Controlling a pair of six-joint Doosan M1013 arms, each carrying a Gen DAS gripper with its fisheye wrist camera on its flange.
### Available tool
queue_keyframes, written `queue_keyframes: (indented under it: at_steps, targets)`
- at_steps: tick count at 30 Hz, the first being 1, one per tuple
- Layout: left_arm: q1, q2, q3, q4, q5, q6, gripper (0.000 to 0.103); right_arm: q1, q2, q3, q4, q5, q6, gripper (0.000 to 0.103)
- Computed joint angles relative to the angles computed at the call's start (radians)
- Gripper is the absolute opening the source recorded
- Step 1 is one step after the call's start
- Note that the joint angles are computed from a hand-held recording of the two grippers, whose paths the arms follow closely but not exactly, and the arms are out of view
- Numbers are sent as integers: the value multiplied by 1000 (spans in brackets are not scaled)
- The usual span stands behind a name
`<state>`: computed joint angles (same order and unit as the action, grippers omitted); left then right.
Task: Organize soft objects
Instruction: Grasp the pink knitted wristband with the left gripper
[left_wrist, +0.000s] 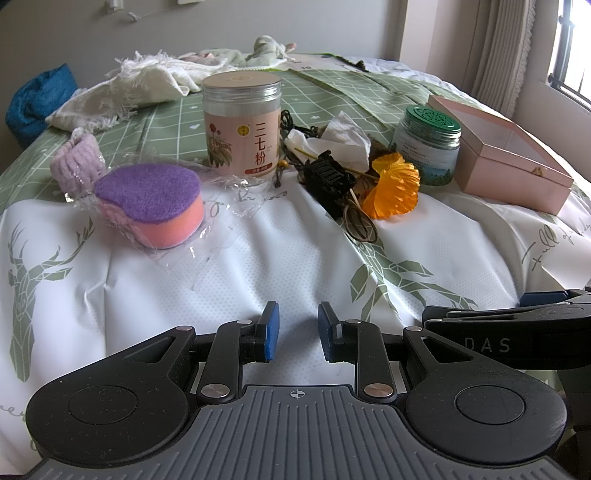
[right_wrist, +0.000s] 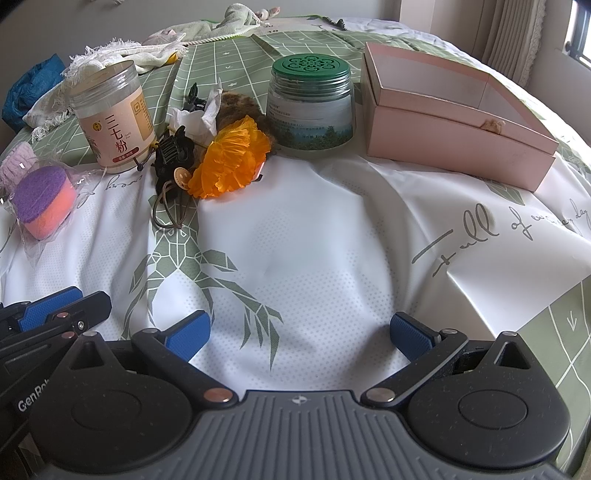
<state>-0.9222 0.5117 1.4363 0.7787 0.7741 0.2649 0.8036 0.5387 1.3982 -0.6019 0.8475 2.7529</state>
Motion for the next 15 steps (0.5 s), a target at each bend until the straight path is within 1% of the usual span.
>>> queue_keyframes:
  at_steps: [5, 8, 11, 13, 15]
  targets:
    - [3, 0, 1, -1, -4, -1, 27, 2, 2, -4, 0, 9, -3, 103]
    - [6, 0, 2, -4, -15, -10, 27, -2, 6, -16, 28, 22, -29, 103]
    - [20, -11, 18, -24, -59, -45, 27, -14, 13, -39, 92, 46, -65, 103]
    - [32, -20, 27, -58, -92, -52, 27, -14, 17, -50, 103, 63, -64, 103]
    - [53, -30, 27, -126, -125, -42, 26, -12, 21, -57, 100, 72, -61, 103]
